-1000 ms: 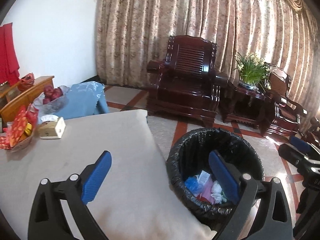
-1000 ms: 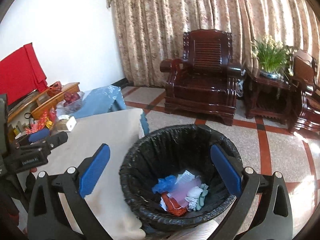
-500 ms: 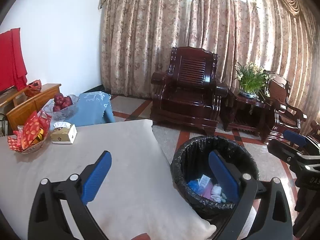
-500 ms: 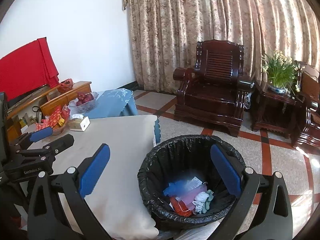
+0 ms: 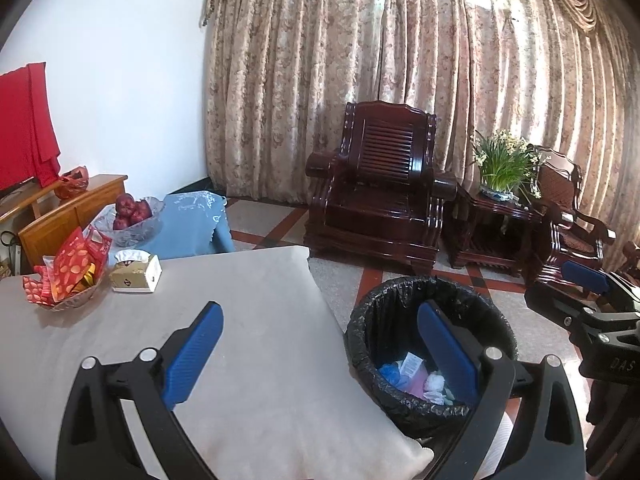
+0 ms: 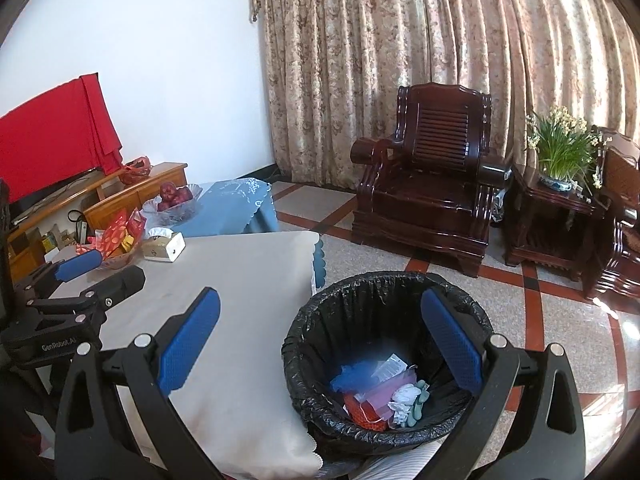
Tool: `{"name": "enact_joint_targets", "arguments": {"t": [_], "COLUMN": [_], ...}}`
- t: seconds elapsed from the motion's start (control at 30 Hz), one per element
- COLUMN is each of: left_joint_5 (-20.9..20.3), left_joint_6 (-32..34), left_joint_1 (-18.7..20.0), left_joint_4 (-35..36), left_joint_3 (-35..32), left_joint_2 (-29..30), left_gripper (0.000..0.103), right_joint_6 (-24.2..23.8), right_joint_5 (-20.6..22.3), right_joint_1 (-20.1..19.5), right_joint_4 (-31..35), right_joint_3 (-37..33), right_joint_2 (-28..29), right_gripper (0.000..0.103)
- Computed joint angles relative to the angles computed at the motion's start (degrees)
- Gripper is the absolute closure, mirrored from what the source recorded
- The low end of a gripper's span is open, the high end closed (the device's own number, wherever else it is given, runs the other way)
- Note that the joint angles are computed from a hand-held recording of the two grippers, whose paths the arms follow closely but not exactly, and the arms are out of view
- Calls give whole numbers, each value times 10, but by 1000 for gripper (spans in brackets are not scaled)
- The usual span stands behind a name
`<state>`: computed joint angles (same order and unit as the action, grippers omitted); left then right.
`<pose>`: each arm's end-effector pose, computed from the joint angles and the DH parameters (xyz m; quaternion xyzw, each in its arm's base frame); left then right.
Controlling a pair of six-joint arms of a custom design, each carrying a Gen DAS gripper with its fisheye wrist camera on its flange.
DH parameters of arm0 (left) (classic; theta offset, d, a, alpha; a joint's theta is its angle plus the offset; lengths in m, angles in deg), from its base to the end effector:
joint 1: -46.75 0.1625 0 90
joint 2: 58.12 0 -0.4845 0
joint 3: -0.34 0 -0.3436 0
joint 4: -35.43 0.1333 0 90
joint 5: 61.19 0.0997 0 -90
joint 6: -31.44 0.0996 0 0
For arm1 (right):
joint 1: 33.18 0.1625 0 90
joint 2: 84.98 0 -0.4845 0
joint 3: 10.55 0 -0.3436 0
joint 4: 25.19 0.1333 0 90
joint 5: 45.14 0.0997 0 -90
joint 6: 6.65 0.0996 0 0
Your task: Collect trash
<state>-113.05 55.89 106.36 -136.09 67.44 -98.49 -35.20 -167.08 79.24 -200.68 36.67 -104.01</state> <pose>-0.2354 -0.7865 0.3581 0.2530 0.8141 -0.4493 0.2672 0.4124 -0.7881 0.1964 0.2439 -0.8184 0.4474 0.2657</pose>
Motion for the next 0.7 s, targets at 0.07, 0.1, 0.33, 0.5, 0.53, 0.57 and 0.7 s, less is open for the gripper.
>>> {"name": "enact_joint_targets", "arguments": {"t": [0.07,0.1,0.33,0.5,0.53,0.57,0.7], "left_joint_5": [1,1,2,3,3,3,3], "left_joint_6": [-2,-2,-2,0,1,1,2], "left_joint_1": [-1,-1,-1,-1,-1,-1,0], "left_joint_4": [2,1,2,-1,-3,-2,-3], "left_joint_3": [2,3,4,6,6,6,6], "left_joint_2": [-2,-3,-4,-6,-6,-6,-6], "left_gripper": [7,7,7,7,7,7,7], "right_joint_6": [2,1,0,1,1,1,1], "right_joint_5": [-1,-1,1,1,2,2,3], "right_joint_1": [2,2,5,5,5,5,4], "right_joint_4": [1,1,1,5,6,6,6], "right_joint_3": [-1,-1,-7,-10,-11,-10,-8], "right_joint_2": [1,1,4,5,5,4,3], "right_gripper": [5,5,5,5,5,5,5]}}
